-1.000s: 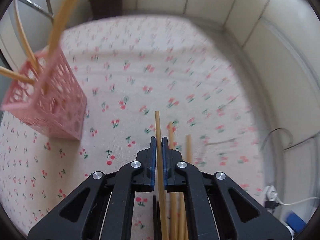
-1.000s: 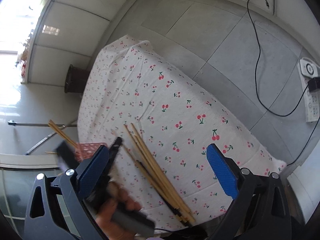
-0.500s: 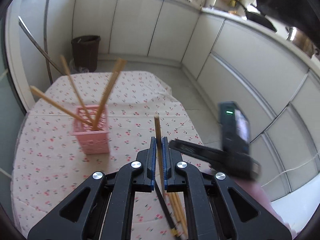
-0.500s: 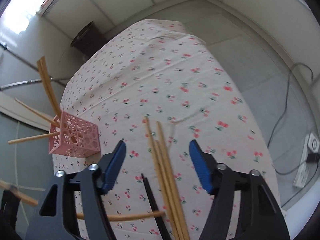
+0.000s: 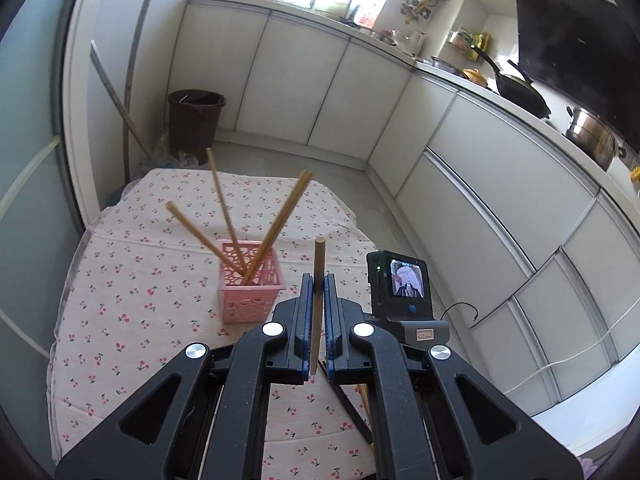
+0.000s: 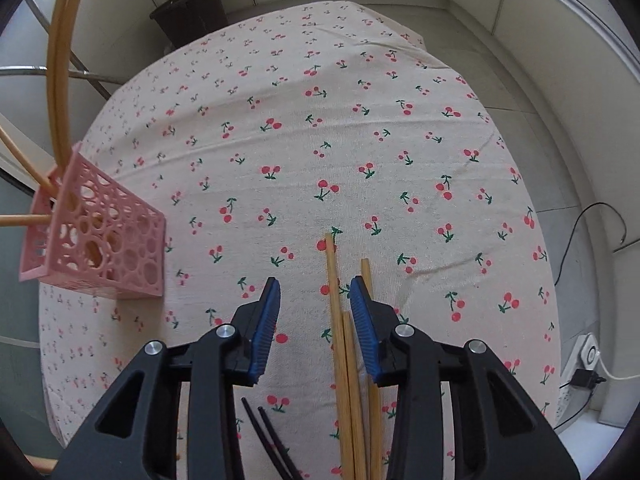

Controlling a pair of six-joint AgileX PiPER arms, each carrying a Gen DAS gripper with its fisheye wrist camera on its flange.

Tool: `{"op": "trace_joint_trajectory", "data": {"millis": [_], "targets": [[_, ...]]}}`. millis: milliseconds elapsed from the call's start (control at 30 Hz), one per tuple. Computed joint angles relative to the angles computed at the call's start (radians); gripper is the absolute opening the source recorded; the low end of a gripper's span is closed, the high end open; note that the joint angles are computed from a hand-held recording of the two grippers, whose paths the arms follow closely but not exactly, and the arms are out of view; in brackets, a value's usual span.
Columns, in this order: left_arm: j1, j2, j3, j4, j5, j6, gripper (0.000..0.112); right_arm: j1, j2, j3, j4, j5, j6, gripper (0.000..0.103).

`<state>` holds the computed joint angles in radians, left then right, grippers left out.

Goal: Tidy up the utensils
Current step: 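Lift the left tool's chopstick toward the basket while the right tool grasps another chopstick, then carry both chopsticks over the pink basket and open both tools to drop them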

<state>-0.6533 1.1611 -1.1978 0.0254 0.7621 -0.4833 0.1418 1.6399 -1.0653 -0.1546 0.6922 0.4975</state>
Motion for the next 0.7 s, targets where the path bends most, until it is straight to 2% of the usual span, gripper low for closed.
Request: {"op": "trace_joint_trajectory", "data": {"millis": [133,167,200,233,267,433,533,700], "targets": [[0.040,-0.012,0.013,-0.034,0.004,0.033,0.004,0.027,0.063,-0.032,-0.082,0.003,0.056,0.037],[0.047,-0.014,0.017,-0.036,0.005,0.037,0.004,0.041,0.070,-0.037,-0.116,0.006,0.072,0.034],[0.047,-0.015,0.020,-0.028,0.005,0.032,0.004,0.049,0.075,-0.041,-0.130,0.009,0.078,0.029],[0.050,-0.015,0.022,-0.026,0.006,0.032,0.004,0.047,0.074,-0.042,-0.114,0.000,0.060,0.010],[0.053,-0.015,0.025,-0.023,0.006,0.030,0.004,0.043,0.075,-0.046,-0.100,0.002,0.054,0.006],[0.076,-0.013,0.029,-0.035,0.011,0.035,0.004,0.028,0.035,-0.025,-0.086,-0.003,0.064,0.006],[0.078,-0.023,0.032,-0.030,0.011,0.027,0.004,0.034,-0.044,0.024,-0.103,-0.023,0.092,0.006],[0.055,-0.044,0.030,0.004,0.021,-0.008,0.004,0.047,-0.239,0.075,-0.143,0.000,0.131,0.006]]}}
